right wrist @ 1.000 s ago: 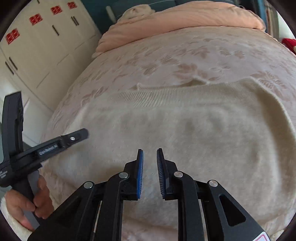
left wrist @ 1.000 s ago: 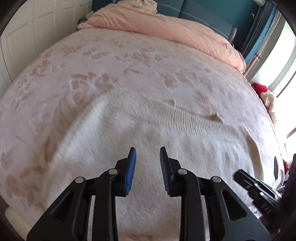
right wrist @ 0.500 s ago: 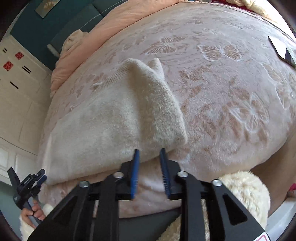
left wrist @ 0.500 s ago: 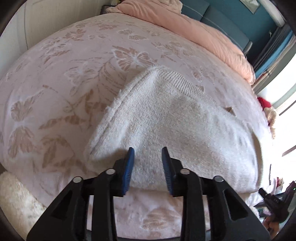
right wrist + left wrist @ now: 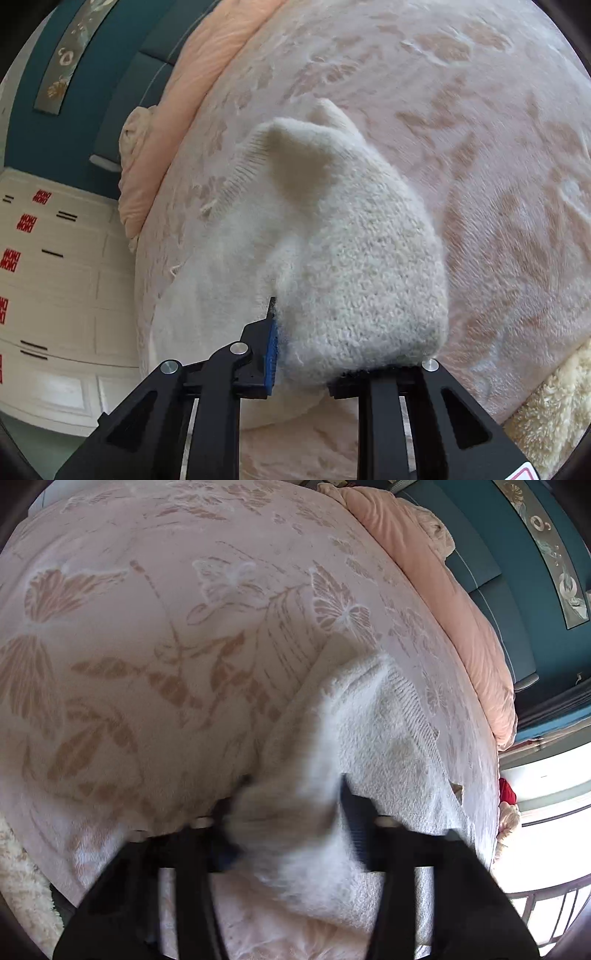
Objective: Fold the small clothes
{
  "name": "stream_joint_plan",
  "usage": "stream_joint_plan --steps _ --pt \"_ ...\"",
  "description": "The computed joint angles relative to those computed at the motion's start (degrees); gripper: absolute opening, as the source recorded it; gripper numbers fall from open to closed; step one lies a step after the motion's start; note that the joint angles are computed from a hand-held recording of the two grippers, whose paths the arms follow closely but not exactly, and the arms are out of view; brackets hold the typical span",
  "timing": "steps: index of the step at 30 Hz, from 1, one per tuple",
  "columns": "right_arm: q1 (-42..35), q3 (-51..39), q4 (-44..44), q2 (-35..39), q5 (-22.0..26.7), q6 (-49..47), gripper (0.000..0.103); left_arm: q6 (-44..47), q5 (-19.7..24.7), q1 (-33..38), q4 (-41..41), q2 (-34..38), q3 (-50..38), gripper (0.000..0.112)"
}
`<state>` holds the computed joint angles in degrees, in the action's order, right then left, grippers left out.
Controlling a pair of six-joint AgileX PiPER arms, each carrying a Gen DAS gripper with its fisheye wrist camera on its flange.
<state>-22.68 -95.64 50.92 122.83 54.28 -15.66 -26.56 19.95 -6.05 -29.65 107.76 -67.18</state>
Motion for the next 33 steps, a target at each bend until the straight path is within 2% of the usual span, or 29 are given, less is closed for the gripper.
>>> stream_joint_plan --steps 2,4,6,8,10,12,14,16,17,19,20,21,22,24,26,29,33 --pt "0.0 -1.8 2.7 -2.9 3.0 -2.9 0.016 4.4 1.2 1.8 -5.2 -3.4 1.0 0.023" --pt "-0.7 -2.3 3.9 -6.0 6.9 -4.3 0.015 4.5 4.0 2.7 -2.5 -8.7 1.9 0.015" --pt "-2.4 0.1 3.5 -9.3 10.1 -6.5 0.015 4.4 7.2 3.5 -0.1 -14.7 4.5 0.012" --pt "-4.0 5.4 1.0 -12.3 10.7 -8.5 0.015 2.0 10.0 3.8 4.0 -19.5 8.1 0.012" --pt "-4.4 12.1 -4.9 -13.3 7.3 -10.0 0.015 -1.8 11.0 2.7 10.3 -21.7 11.8 0.012" --pt "-5.0 17.5 -9.6 -11.0 3.3 -10.3 0.018 0.6 8.4 2.5 7.4 -20.7 16.9 0.013" --pt "-8.0 20.4 -6.2 -9.9 3.9 -10.9 0.022 4.4 4.6 2.5 2.4 -19.1 21.3 0.014" --pt "-9.7 20.6 -5.5 -12.5 4.6 -10.9 0.022 2.8 2.2 1.2 4.1 -19.9 22.8 0.018" --pt "-9.5 19.9 -7.7 -14.0 4.3 -10.5 0.024 2.6 1.9 1.2 4.6 -20.9 22.9 0.021" --pt "-8.4 18.3 -12.8 -16.6 3.6 -9.5 0.025 -0.2 1.7 0.5 7.8 -22.2 22.2 0.040" --pt "-7.8 18.2 -14.4 -17.8 2.8 -8.8 0.027 -2.2 1.4 0.1 10.2 -22.3 21.9 0.054" --pt "-7.2 17.8 -15.8 -18.4 1.9 -8.4 0.031 -4.3 0.8 -0.4 12.4 -22.2 21.8 0.059" --pt "-5.9 17.2 -18.1 -19.0 0.6 -7.3 0.034 -6.6 0.8 -0.9 14.7 -21.6 21.4 0.059" --pt "-2.6 16.7 -25.3 -20.2 -5.3 -3.7 0.045 -7.6 1.3 -1.5 15.4 -20.1 20.6 0.059" --pt "-1.3 13.2 -30.3 -18.0 -8.0 -0.4 0.046 -7.0 1.8 -2.0 14.8 -18.9 20.2 0.059" --pt "-0.9 2.3 -27.6 -10.5 -4.5 0.5 0.047 -9.9 2.3 -3.2 17.9 -17.2 19.1 0.061" --pt "5.0 -13.7 -31.6 1.7 1.9 3.2 0.052 -14.1 2.5 -4.6 21.6 -15.6 18.2 0.065"
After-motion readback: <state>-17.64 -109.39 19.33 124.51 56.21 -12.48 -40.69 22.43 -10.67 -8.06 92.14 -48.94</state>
